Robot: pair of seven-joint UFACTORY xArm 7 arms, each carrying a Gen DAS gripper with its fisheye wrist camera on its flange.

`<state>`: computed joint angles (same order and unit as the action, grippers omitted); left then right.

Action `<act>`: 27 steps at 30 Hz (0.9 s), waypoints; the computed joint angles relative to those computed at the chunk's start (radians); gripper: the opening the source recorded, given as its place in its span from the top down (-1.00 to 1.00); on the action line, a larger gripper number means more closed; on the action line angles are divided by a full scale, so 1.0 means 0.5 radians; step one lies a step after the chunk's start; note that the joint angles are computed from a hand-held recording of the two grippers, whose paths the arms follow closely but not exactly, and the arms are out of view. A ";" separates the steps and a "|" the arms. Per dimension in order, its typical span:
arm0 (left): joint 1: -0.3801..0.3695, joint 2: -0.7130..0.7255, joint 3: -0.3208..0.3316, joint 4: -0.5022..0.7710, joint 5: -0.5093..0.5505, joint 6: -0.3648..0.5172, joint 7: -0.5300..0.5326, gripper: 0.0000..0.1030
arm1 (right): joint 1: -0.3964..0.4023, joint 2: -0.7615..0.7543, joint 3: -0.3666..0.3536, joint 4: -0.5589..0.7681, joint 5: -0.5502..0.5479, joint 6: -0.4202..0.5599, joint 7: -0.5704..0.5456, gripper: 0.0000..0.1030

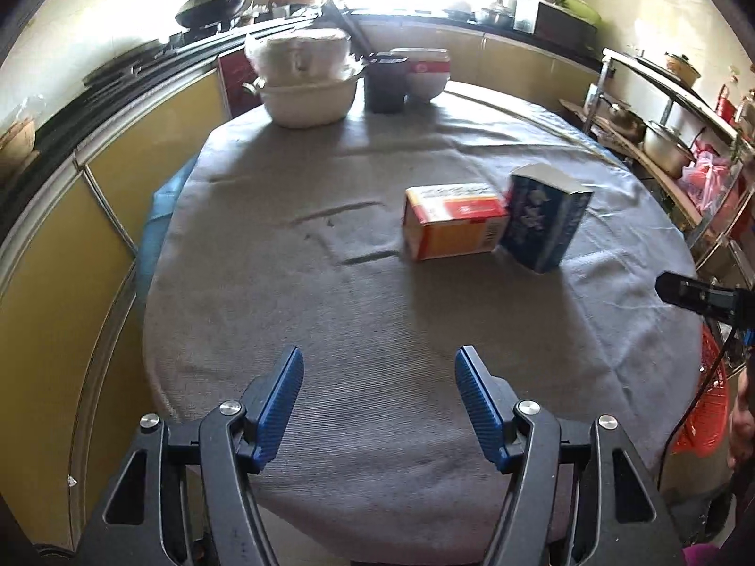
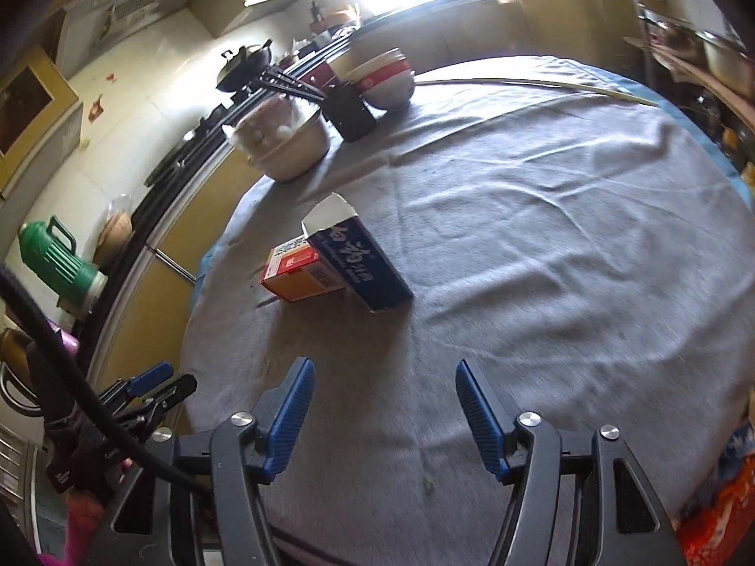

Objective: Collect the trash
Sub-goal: 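Grasp the blue-and-white carton with the right tool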

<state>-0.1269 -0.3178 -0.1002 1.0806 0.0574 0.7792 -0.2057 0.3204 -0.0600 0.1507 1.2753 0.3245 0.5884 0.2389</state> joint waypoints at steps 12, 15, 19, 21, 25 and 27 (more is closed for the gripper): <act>0.059 0.086 -0.008 0.009 0.130 0.039 -0.091 -0.31 | 0.048 0.447 0.025 0.492 -0.350 0.065 0.131 -0.35; 0.058 0.101 -0.014 0.020 0.171 0.052 -0.116 -0.31 | 0.077 0.543 0.008 0.620 -0.494 0.061 0.176 -0.42; 0.054 0.121 -0.022 0.037 0.217 0.059 -0.145 -0.31 | 0.098 0.668 -0.003 0.779 -0.584 0.079 0.187 -0.44; 0.049 0.130 -0.021 0.046 0.226 0.064 -0.154 -0.31 | 0.117 0.737 -0.012 0.863 -0.625 0.102 0.187 -0.44; 0.042 0.142 -0.023 0.057 0.247 0.076 -0.173 -0.31 | 0.167 0.813 -0.038 0.920 -0.719 0.040 0.191 -0.43; 0.039 0.147 -0.022 0.061 0.252 0.084 -0.178 -0.31 | 0.206 0.827 -0.069 0.917 -0.815 0.005 0.216 -0.28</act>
